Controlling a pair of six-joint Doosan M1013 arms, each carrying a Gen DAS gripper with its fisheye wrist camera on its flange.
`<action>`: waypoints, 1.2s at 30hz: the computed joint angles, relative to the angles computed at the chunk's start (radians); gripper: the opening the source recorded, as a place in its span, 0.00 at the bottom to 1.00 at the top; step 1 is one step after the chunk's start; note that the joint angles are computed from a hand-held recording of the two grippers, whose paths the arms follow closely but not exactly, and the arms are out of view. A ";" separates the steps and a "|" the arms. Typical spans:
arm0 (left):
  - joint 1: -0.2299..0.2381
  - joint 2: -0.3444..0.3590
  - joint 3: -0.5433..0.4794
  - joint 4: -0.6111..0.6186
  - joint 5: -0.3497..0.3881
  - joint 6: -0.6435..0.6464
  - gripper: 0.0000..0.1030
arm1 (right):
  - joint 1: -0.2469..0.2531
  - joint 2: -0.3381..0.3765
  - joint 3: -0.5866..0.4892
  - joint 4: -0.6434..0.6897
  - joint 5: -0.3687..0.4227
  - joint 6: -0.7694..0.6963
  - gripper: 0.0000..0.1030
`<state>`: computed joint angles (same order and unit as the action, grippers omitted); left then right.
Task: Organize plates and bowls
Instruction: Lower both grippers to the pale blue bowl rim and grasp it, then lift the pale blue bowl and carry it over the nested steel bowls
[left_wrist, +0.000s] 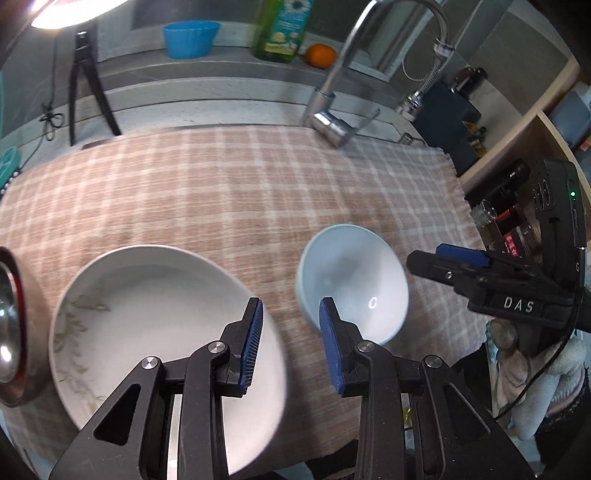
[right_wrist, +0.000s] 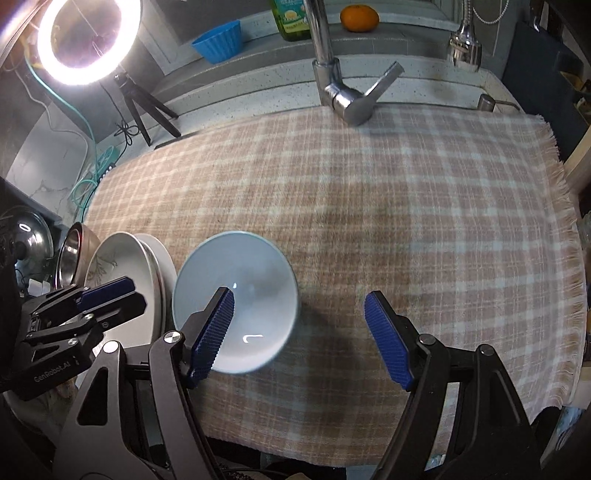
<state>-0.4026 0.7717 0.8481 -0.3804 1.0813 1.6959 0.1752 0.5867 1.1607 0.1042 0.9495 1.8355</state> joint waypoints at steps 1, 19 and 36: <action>-0.004 0.007 -0.008 0.002 0.007 -0.002 0.29 | -0.002 0.000 0.004 0.009 0.000 -0.006 0.73; -0.017 0.072 -0.090 0.002 0.085 -0.065 0.14 | -0.033 0.032 0.003 0.160 0.054 -0.097 0.19; -0.009 0.052 -0.080 -0.030 0.073 -0.035 0.11 | -0.025 0.037 -0.030 0.159 0.040 -0.049 0.10</action>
